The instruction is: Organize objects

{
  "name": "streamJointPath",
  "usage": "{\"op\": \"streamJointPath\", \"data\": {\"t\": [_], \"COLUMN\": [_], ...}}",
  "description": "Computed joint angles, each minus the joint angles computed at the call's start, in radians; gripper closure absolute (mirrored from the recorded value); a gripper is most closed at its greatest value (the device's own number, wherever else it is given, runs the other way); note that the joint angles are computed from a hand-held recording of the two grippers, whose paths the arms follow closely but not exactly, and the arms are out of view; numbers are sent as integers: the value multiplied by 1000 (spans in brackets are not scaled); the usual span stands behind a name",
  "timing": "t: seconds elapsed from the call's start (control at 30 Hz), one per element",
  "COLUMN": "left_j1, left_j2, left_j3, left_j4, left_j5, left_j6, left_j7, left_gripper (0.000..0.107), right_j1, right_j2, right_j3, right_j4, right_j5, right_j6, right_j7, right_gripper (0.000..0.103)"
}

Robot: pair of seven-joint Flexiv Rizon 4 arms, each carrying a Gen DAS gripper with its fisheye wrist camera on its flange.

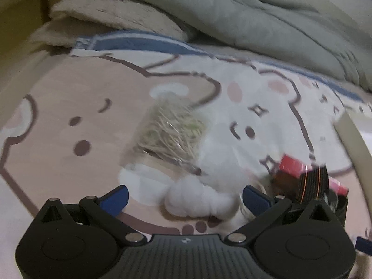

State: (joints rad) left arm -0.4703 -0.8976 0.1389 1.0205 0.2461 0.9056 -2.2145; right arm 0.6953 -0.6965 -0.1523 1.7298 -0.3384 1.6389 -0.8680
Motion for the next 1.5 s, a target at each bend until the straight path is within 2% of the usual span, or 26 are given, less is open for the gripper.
{"op": "streamJointPath", "data": {"t": [0.07, 0.2, 0.3, 0.47, 0.57, 0.6, 0.67, 0.73, 0.8, 0.83, 0.9, 1.0, 1.13, 1.5], "left_j1": [2, 6, -5, -6, -11, -13, -14, -18, -22, -20, -18, -26, -32, -60], "left_j2": [-9, -21, -35, -44, -49, -50, -55, -56, -60, -59, -52, -38, 4, 142], "left_j3": [-5, -11, 0, -7, -12, -13, -15, -14, -8, -11, -13, -3, 6, 24], "left_j4": [-9, -28, -72, -98, -111, -115, -123, -128, -138, -136, -126, -111, -56, 79], "left_j5": [-5, -28, -29, -37, -16, -11, -4, 5, 11, 10, 7, 18, 37, 116], "left_j6": [-18, -43, -117, -173, -181, -184, -187, -188, -201, -197, -191, -185, -148, -43], "left_j7": [10, -13, -35, -104, -91, -86, -73, -67, -70, -71, -83, -111, -158, -249], "left_gripper": [4, 4, 4, 4, 5, 6, 11, 18, 26, 29, 35, 37, 37, 37], "right_j1": [-59, -98, -119, -91, -98, -99, -111, -120, -99, -90, -114, -128, -109, 59], "right_j2": [-1, -24, -42, -48, -44, -42, -42, -39, -29, -26, -25, -16, 10, 93], "right_j3": [75, 116, 151, 129, 145, 148, 164, 177, 148, 133, 162, 179, 153, -70], "right_j4": [-14, -32, -62, -85, -98, -102, -104, -97, -80, -74, -74, -65, -32, 44], "right_j5": [-1, -11, -12, -2, 6, 2, -6, -20, -32, -39, -37, -29, -32, -23], "right_j6": [-42, -11, -24, -60, -110, -123, -126, -117, -113, -113, -110, -104, -81, 57], "right_j7": [-17, -61, -86, -73, -48, -45, -53, -78, -75, -74, -89, -98, -97, -41], "right_gripper": [0, 0, 0, 0, 0, 1, 11, 16, 23, 24, 25, 26, 26, 26]}}
